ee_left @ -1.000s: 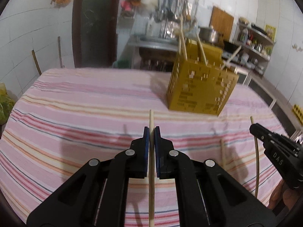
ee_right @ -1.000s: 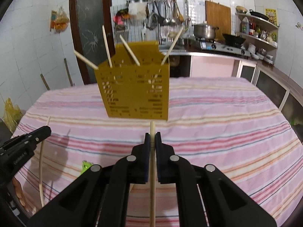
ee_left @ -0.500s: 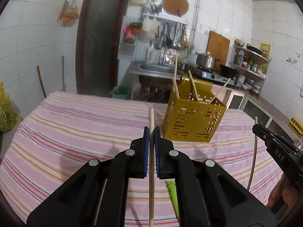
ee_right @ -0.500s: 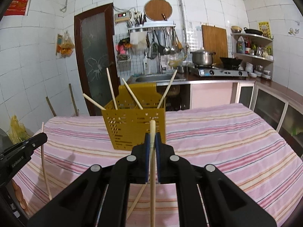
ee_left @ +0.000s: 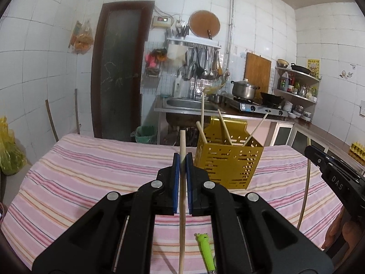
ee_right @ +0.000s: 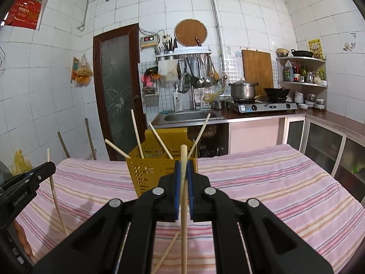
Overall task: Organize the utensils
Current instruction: 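Lower both chopsticks into the yellow holder and open both tools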
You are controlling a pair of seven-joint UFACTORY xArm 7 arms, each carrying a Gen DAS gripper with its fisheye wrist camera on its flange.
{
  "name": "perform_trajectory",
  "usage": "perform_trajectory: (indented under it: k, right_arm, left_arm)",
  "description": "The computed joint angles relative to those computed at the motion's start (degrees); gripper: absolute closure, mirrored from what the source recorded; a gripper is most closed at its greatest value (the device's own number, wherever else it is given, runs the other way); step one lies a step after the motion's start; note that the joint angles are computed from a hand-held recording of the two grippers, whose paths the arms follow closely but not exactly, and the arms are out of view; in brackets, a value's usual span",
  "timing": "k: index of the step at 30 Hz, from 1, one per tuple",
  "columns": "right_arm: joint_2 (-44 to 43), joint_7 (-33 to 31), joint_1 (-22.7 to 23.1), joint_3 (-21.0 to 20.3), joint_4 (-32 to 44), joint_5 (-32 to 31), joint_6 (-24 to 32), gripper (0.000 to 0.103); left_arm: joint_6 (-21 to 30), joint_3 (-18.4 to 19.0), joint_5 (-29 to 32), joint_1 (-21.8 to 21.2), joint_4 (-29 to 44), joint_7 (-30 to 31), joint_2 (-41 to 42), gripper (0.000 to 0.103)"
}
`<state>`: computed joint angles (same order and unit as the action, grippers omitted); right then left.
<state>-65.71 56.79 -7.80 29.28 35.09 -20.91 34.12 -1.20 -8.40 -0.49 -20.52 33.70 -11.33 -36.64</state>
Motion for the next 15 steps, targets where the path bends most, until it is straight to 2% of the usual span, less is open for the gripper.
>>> perform_trajectory:
  k: [10, 15]
  right_arm:
    - [1.7, 0.0, -3.6, -1.0, 1.1, -1.4, -4.2, 0.097]
    - [4.4, -1.2, -6.8, -2.1, 3.6, -2.3, -7.7, 0.097]
  left_arm:
    - [-1.5, -0.8, 0.5, 0.4, 4.6, -0.3, 3.5, 0.099]
    - [-2.1, -1.2, 0.8, 0.4, 10.0, 0.2, 6.9, 0.099]
